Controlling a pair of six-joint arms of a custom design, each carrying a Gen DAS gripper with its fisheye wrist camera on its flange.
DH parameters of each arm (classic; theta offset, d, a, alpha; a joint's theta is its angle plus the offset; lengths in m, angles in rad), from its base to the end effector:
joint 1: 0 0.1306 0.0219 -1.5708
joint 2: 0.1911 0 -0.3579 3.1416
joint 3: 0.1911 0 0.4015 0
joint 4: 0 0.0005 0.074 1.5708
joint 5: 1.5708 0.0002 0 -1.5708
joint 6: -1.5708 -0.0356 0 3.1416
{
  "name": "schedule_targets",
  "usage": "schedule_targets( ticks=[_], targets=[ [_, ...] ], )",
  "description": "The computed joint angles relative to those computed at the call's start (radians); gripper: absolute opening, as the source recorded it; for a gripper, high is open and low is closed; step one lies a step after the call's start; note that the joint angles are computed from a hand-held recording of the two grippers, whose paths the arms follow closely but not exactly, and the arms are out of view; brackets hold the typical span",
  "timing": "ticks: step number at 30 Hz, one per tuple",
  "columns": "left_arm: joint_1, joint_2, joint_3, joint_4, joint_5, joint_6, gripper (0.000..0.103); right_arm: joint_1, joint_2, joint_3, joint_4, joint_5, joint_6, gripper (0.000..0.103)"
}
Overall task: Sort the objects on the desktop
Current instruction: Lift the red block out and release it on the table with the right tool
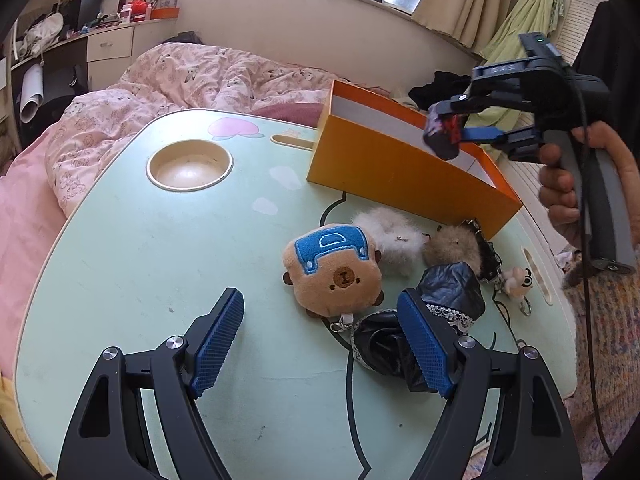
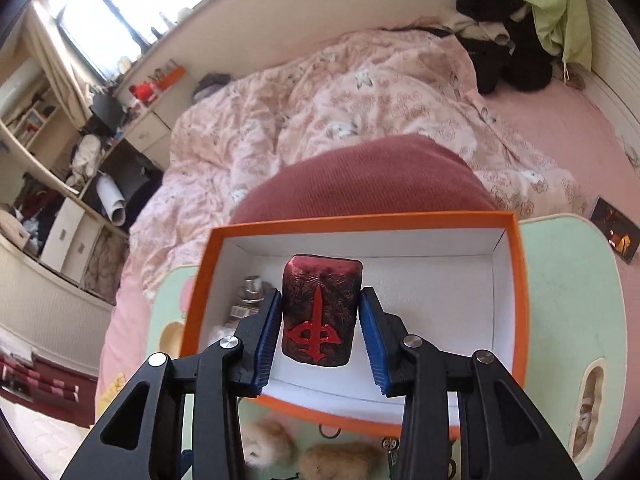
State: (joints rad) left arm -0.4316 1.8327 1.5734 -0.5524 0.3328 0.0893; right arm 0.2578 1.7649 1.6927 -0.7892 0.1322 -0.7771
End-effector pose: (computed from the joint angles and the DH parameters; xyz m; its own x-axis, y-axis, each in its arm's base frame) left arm 0.5767 -0.2790 0.2712 -0.7098 0.2341 -0.6644 0.5385 0.7884 -0.2974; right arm 0.6084 0.1551 0.3503 -0.6421 0.5496 -0.5345 0.3935 0.8346 0.3854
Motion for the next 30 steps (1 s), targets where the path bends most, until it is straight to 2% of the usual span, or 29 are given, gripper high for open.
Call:
schedule_targets(
  ticks=[2, 4, 6, 11, 15, 20, 21, 23, 24, 27, 30],
  targets=[
    [0.004, 0.001, 0.001, -0.001, 0.002, 0.008, 0.079, 0.038, -0.073, -0.069, 0.047, 0.036, 0.035, 0.038],
    [0.006, 0.002, 0.005, -0.002, 0.003, 0.015, 0.079, 0.084, -0.123, -0.122, 0.045, 0.070, 0.072, 0.038],
    [0.008, 0.003, 0.009, -0.002, 0.005, 0.018, 0.079, 0.126, -0.159, -0.180, 0.043, 0.065, 0.099, 0.038],
    [0.013, 0.004, 0.018, -0.004, 0.002, 0.021, 0.079, 0.182, -0.197, -0.335, 0.069, -0.010, 0.058, 0.038],
    [0.018, 0.009, 0.044, -0.024, 0.008, 0.019, 0.079, 0.194, -0.198, -0.414, 0.085, -0.009, 0.016, 0.039],
    [0.022, 0.016, 0.081, -0.046, 0.015, 0.028, 0.079, 0.211, -0.198, -0.435, 0.111, 0.051, 0.031, 0.041],
    [0.021, 0.018, 0.088, -0.051, 0.017, 0.027, 0.079, 0.210, -0.194, -0.437, 0.113, 0.053, 0.030, 0.048],
    [0.019, 0.023, 0.102, -0.063, 0.016, 0.017, 0.079, 0.214, -0.206, -0.465, 0.166, 0.072, 0.028, 0.058],
    [0.017, 0.026, 0.110, -0.068, 0.014, 0.011, 0.079, 0.217, -0.211, -0.476, 0.189, 0.079, 0.020, 0.066],
    [0.015, 0.036, 0.142, -0.095, 0.015, -0.001, 0.079, 0.227, -0.252, -0.537, 0.279, 0.090, 0.000, 0.067],
    [0.014, 0.062, 0.201, -0.140, 0.026, -0.007, 0.079, 0.244, -0.295, -0.586, 0.336, 0.139, 0.002, 0.070]
  ],
)
